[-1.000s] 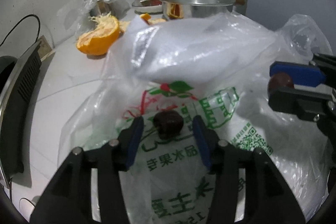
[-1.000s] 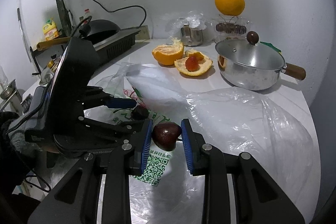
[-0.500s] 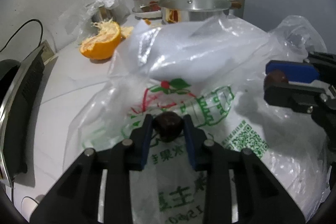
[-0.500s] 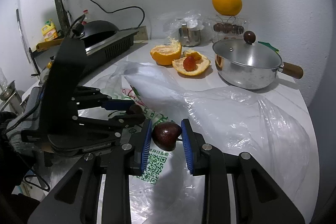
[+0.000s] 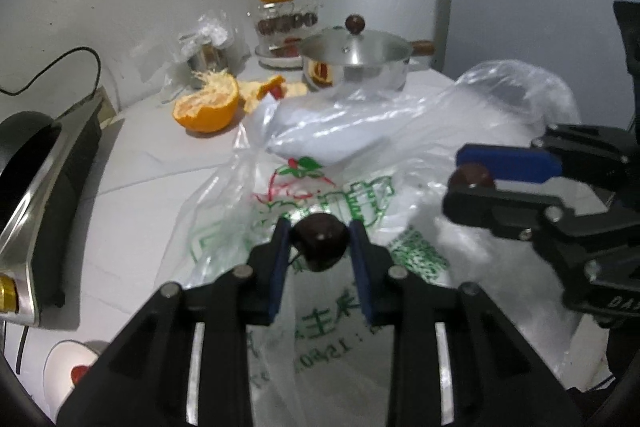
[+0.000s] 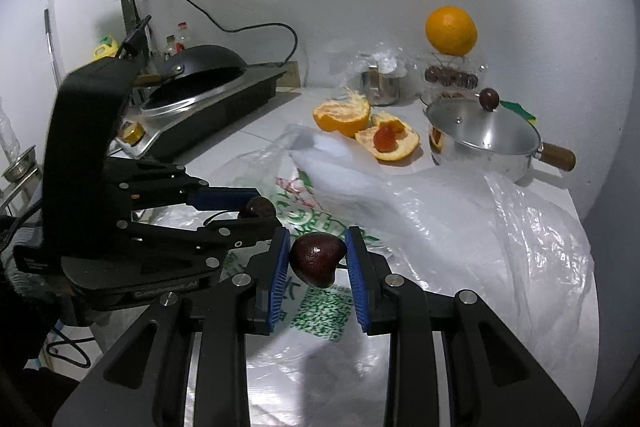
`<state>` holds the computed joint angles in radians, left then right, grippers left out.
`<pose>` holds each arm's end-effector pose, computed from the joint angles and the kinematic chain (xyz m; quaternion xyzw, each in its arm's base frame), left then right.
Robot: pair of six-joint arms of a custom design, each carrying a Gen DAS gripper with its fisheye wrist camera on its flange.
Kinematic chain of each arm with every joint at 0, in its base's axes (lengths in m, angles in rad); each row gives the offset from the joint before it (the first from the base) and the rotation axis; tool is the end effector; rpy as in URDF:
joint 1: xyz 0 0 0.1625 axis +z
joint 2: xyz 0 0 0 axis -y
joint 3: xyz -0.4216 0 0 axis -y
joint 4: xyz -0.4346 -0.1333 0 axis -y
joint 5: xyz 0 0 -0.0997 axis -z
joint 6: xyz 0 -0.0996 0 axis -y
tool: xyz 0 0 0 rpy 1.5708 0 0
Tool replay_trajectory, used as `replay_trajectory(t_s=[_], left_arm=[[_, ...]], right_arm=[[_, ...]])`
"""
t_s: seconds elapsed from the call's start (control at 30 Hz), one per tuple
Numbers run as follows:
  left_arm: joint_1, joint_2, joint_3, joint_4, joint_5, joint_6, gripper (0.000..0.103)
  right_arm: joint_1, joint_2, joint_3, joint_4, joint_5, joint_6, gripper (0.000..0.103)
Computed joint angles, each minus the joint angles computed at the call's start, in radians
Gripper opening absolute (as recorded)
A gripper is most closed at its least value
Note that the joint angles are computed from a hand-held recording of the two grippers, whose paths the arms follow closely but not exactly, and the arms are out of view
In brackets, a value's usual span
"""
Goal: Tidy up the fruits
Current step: 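Lift both held cherries off the plastic bag, then carry both cherries over the white plate and open both tools to drop them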
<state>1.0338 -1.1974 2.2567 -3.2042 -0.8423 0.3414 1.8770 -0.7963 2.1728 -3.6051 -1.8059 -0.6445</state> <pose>-0.0795 -0.5237 0.1678 0.2898 0.8540 -0.2966 0.3142 0.2608 -0.4596 0.0217 0.3964 -0.8530 0.2975 0.1634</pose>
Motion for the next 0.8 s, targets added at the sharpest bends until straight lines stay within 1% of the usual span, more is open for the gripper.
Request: replay_trajectory(t_s=[0.2,0.47,0.7,0.8], left_arm=[[-0.031,-0.069,0.059,-0.009,0.008,-0.017,0.030],[-0.068,-0.193,0.155,-0.001,0.030,-0.062,0.030],[-0.086,-0.328,0.239,0.036,0.054,-0.100,0.030],[-0.093,-0.404,0.279,0.060,0.060,-0.121,0.030]], right_arm=[[0.038,-0.002,0.014,-0.014,-0.016,0.007,0.030],[0.092,0.007,0.026,-0.029,-0.046,0.017,0.030],[0.151,0.038,0.014,-0.027,-0.074,0.030,0.030],[0.177,0.054,0.007,-0.025,-0.085,0.037,0.030]])
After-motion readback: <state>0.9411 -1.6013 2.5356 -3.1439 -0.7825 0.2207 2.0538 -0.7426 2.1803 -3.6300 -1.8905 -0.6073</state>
